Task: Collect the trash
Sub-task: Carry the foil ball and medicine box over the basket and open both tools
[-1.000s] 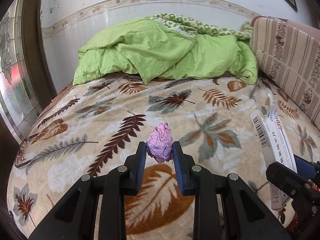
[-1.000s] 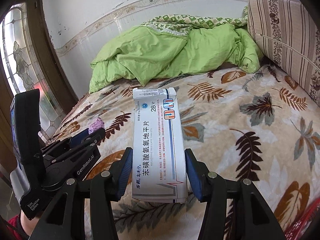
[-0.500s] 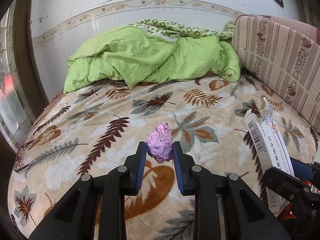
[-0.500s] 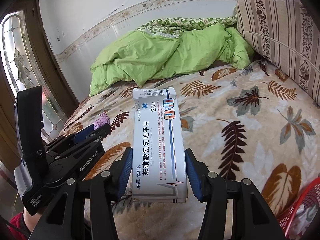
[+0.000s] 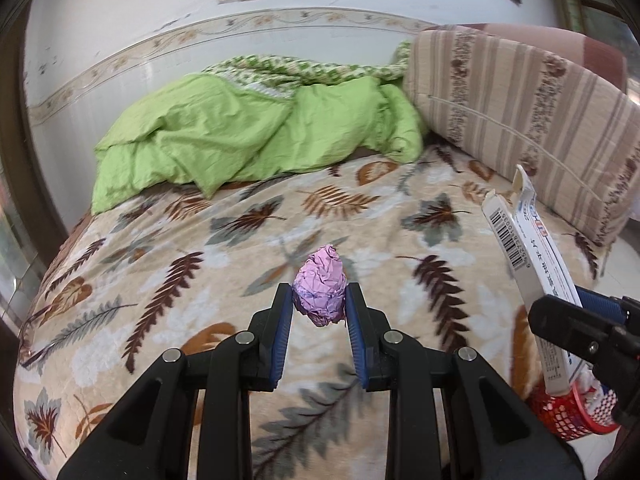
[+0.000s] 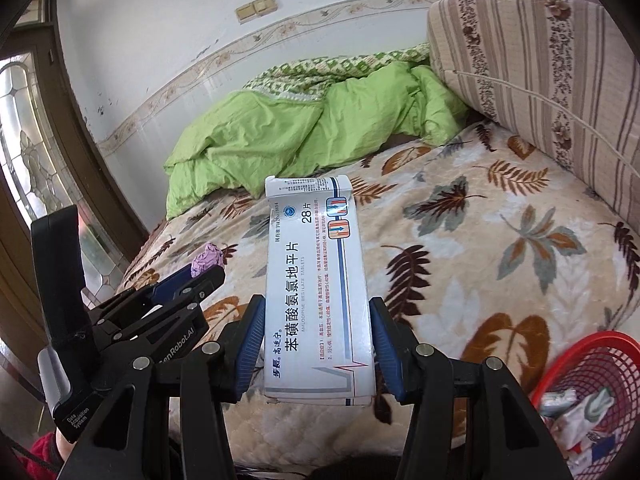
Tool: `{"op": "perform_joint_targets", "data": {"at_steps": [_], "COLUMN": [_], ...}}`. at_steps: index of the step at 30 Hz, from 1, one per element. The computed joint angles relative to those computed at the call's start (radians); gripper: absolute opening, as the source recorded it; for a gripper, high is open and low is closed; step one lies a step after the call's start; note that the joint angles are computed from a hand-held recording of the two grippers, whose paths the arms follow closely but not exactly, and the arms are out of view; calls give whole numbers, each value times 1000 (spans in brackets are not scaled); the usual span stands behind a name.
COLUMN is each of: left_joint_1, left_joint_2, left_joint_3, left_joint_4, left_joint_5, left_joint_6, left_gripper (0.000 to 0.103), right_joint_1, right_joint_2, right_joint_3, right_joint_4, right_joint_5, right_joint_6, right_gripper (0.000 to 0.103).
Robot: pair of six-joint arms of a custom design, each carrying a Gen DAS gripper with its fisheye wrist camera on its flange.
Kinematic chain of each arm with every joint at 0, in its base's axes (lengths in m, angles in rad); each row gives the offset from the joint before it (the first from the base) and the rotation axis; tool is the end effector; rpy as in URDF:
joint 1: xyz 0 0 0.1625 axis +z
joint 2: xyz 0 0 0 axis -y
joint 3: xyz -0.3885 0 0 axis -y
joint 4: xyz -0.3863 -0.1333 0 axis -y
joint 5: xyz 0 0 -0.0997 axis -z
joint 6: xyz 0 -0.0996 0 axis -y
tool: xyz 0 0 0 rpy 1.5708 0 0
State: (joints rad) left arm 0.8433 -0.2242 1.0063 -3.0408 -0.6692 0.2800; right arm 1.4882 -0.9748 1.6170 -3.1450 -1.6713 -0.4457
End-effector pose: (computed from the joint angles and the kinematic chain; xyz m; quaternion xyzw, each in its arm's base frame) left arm -0.3535 -0.7150 -0.0078 0.2804 0.8130 -0.3870 0.3326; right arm 0.0679 -0.6743 0.2736 0.1389 -0.8817 0.4215 0.1605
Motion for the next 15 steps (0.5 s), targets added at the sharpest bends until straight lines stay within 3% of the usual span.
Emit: {"op": "perform_joint_targets", "data": {"at_steps": [11,15], "left_joint_1": [-60,-81], "left_joint_2": [43,68], "left_joint_3": [-54,-103], "left_joint_4": [142,273], "left_joint_5": [-141,-269], "left_joint_6": [-10,-43], "left_gripper": [26,26], "right_joint_1": [-87,-135], "right_joint_2": [-182,-261], "right_joint_3": [158,215], "right_joint_4": [-65,-88], "right_joint_5": [-20,-31], "right_joint_6": [67,110], "right_gripper": [55,55]}}
